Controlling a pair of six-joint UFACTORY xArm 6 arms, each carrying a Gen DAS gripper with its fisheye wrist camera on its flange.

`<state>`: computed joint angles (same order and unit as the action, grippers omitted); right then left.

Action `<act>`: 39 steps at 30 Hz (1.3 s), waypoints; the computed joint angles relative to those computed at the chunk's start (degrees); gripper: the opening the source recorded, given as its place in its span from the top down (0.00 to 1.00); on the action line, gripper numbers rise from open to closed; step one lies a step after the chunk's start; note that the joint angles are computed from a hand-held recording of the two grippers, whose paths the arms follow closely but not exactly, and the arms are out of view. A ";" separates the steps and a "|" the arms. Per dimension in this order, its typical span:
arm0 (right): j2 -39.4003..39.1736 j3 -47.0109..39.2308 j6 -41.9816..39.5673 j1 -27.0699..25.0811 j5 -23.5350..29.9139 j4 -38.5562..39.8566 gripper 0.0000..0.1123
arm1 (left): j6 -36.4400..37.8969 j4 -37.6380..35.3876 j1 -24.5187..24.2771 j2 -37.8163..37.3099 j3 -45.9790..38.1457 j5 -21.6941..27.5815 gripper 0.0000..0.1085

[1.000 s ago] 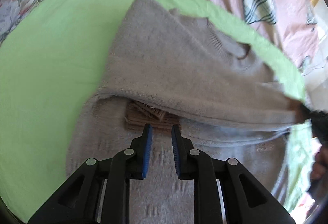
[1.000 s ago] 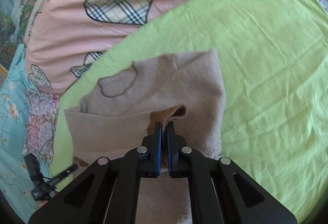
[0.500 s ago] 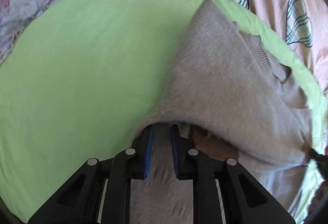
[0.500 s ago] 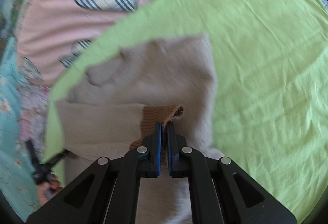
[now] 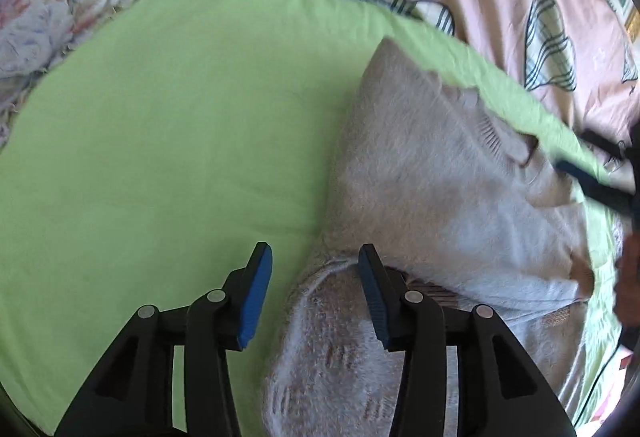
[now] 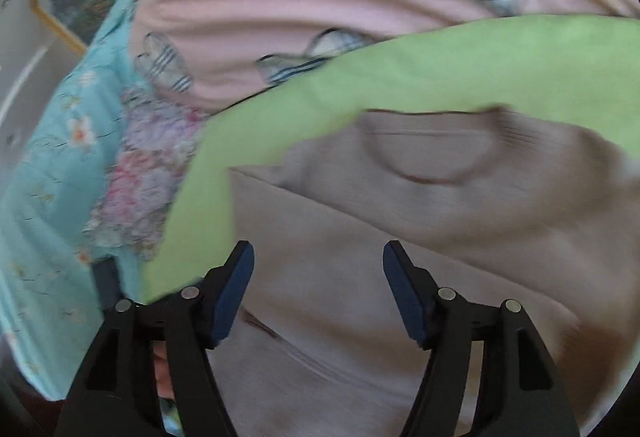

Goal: Fold small clothes

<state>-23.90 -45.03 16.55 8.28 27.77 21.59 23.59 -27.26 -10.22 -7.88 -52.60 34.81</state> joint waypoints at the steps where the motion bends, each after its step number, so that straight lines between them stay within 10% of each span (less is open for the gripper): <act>1: 5.64 -4.68 -4.73 -0.12 0.94 4.45 0.39 | 1.22 -1.10 0.30 0.55 -0.22 0.66 0.58; 10: 36.66 -36.48 -19.24 -1.06 22.86 16.15 0.36 | 7.10 -8.99 1.99 2.44 -0.81 4.67 0.56; 23: 36.69 -32.10 -28.86 2.40 5.20 37.98 0.36 | 9.94 -13.48 5.82 4.11 -5.18 9.49 0.54; 32: 7.95 -4.44 -2.16 -2.85 -0.54 -0.16 0.36 | 7.07 -15.44 4.90 17.38 -20.91 15.95 0.51; 39: -27.25 17.22 27.22 -10.82 17.41 -30.15 0.38 | 5.42 -7.50 0.01 21.08 -24.30 9.75 0.52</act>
<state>-51.15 -27.81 43.77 -2.54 45.18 -8.56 29.01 -34.75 -10.20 13.20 -76.89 44.56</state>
